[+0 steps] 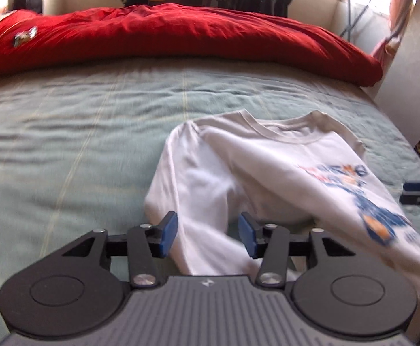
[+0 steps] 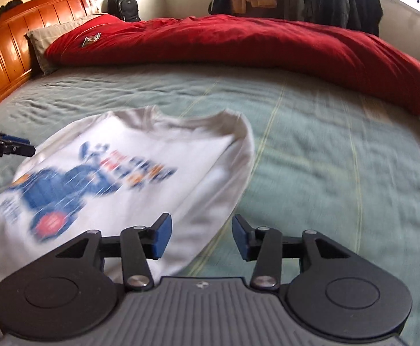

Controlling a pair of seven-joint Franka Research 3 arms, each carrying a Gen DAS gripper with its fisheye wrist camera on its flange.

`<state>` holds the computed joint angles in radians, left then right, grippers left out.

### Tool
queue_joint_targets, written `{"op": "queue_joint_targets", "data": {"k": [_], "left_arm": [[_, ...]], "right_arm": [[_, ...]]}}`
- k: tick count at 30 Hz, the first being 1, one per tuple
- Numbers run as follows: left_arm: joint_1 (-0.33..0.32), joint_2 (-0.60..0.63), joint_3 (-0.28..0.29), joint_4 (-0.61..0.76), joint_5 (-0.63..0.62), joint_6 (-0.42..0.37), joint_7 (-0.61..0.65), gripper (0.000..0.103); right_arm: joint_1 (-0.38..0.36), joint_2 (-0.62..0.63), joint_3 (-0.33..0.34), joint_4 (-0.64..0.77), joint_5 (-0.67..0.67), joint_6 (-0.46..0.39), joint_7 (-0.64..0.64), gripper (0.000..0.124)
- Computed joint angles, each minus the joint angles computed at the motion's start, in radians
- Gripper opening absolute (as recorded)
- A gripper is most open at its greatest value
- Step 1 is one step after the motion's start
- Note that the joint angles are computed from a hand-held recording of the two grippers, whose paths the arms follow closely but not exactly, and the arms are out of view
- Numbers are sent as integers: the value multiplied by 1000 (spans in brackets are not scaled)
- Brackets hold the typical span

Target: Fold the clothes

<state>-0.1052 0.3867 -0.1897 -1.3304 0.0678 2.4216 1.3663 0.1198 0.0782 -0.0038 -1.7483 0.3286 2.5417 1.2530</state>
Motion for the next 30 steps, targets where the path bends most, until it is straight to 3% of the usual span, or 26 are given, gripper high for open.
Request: {"op": "queue_joint_targets", "data": {"k": [5,11,19,26,28,29,30], "left_arm": [[14,-164,-10,-266,-53,137,-53,48],[30,-259,-30,-456,-250,245,-52,48],[40,-233,-66,-516,-560,361,27,48],[60,-164,-151,-497,-738,471,132,47],[35,-148,-148,-494,-706,516,93,45],[6,-149,-120,-506,-636,541,33,45],[-25,-151,-89,-518,-555,564,-37,38]], "right_arm": [[24,-161,15,-215,60,73,32,57],[27,-321,66,-449,-52,208,248,61],[65,-437,58,-603,-1,276,347,64],[82,-450,52,-615,1,280,342,65],[92,-446,46,-612,13,284,331,65],[94,-443,46,-611,15,284,329,65],[95,-440,46,-609,17,284,326,65]]}}
